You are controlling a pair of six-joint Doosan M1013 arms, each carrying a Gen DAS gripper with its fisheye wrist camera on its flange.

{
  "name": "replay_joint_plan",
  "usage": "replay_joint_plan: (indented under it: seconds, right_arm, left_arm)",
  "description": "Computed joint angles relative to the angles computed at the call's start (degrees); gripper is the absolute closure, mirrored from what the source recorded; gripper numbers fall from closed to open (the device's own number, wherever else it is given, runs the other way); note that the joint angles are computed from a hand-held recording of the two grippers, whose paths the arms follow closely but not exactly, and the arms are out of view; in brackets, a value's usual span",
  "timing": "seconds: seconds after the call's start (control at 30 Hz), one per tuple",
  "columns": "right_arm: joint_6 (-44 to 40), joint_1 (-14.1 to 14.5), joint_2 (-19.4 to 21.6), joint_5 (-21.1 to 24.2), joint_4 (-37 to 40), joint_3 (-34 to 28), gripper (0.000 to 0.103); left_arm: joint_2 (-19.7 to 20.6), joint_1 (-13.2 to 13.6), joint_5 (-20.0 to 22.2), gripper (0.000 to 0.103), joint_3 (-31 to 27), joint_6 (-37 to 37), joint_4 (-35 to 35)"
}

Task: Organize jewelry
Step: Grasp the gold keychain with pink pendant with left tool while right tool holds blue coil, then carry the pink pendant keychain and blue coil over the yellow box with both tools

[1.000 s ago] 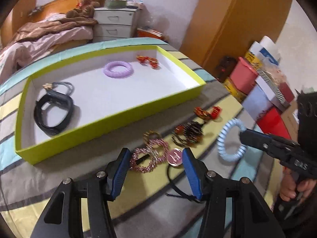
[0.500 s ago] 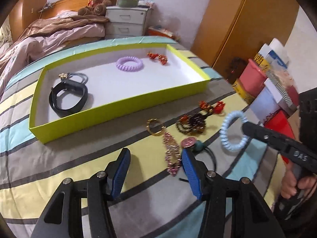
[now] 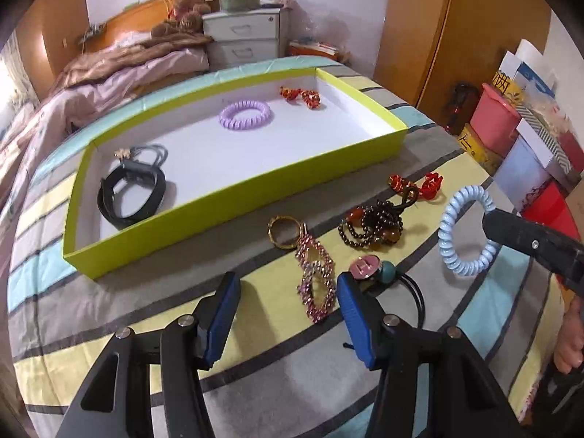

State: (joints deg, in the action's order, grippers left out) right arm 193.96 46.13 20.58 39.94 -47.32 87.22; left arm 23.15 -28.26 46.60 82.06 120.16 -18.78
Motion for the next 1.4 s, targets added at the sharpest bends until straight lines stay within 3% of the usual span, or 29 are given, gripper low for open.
replay_joint_plan:
  seconds: [0.13, 0.27, 0.63, 1.17, 1.4]
  right_arm:
    - [1.0, -0.1, -0.1, -0.4, -0.4, 0.3, 0.093]
    - [0.9, -0.1, 0.0, -0.4, -0.2, 0.3, 0.093]
    - [0.4, -0.1, 0.2, -0.4, -0.4, -0.2, 0.093]
    - [-0.3, 0.0, 0.2, 1.0, -1.4, -1.2, 0.093]
    - [-4.2, -0.8, 0.7, 2.3, -1.0, -3.4, 0.093]
  left_arm:
    - [-0.1, -0.4, -0.2, 0.048, 0.2, 1.5, -0.8]
    - [-0.1, -0.8, -0.9, 0.069, 0.2, 0.3, 0.6]
    - [-0.5, 0.2, -0.7, 0.089, 0.6, 0.8, -2.1]
    - [-2.9, 2.6, -2.0, 0.09, 2.2, 3.3, -9.7]
    - [-2.0, 3.5, -1.3, 0.09, -0.5, 2.0, -10.3]
